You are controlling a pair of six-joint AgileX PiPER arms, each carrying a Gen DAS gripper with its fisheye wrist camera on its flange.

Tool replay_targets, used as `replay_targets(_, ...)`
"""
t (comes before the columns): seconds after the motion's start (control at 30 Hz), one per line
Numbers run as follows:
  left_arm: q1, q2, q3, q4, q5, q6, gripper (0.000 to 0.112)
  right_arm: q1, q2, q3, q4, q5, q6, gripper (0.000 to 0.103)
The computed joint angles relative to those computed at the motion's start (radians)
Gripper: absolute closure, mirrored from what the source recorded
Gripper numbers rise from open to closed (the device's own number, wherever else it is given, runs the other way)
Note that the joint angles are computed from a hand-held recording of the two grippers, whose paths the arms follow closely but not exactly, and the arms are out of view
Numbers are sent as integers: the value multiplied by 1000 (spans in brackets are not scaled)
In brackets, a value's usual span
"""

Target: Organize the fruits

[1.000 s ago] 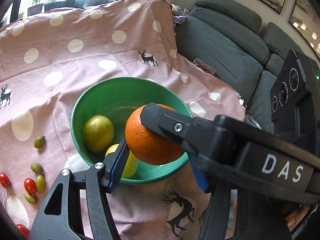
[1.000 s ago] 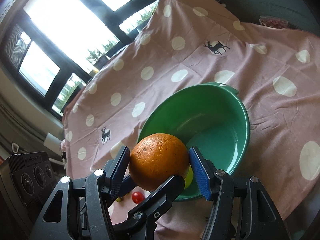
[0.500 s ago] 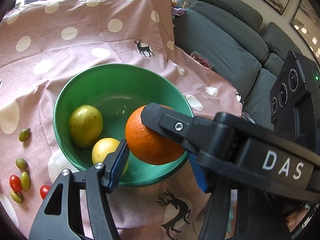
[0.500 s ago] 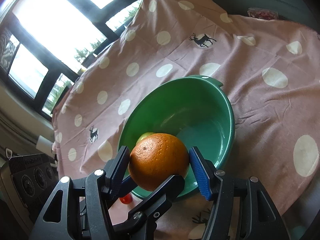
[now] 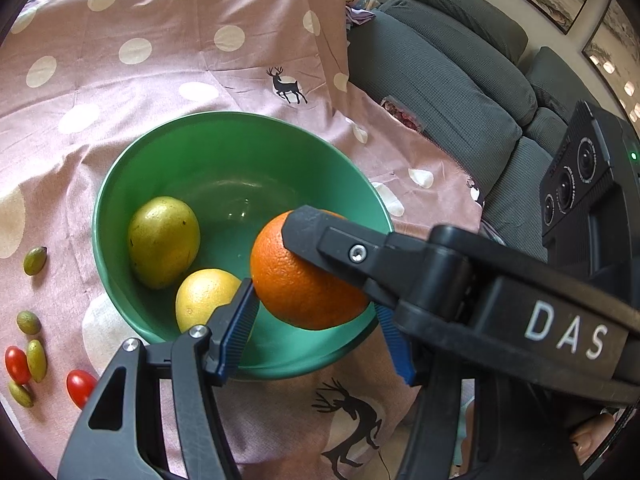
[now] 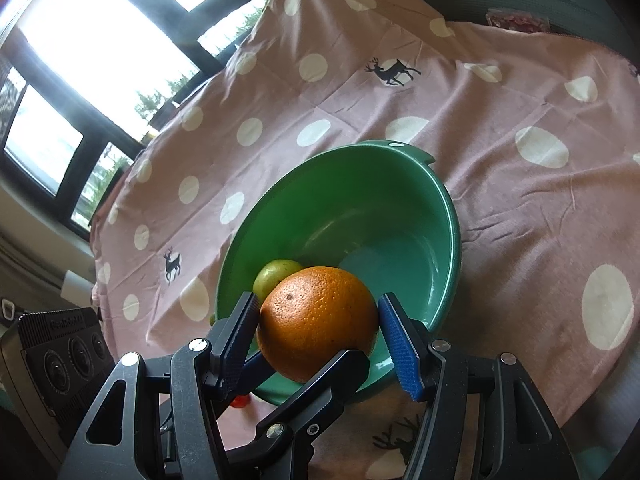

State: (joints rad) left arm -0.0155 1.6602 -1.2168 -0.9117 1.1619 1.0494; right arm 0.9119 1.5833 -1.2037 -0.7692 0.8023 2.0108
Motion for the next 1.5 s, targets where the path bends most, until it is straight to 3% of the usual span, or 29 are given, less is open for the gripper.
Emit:
replay_targets(0.5, 10, 13, -3, 1, -4, 5, 54, -2, 12, -8, 2, -3, 3, 39)
replay_targets(0.8, 17, 19, 0, -17, -12, 39, 59, -6, 45, -50, 42, 46, -41, 39)
replay_targets(0.87, 35, 49, -28, -36, 54, 45, 66, -9, 29, -22, 19, -4, -21, 39)
replay_targets(0.93, 36, 45, -26, -32, 44, 49, 65, -9, 16, -1, -9, -41, 2, 39)
replay_targets(1.1, 19, 19, -1, -12, -18, 54, 65, -13, 57, -62, 71, 34, -69, 39)
replay_targets(1.5, 38, 1, -11, 16, -11, 17, 62, 0, 69, -106, 82, 103, -92, 39)
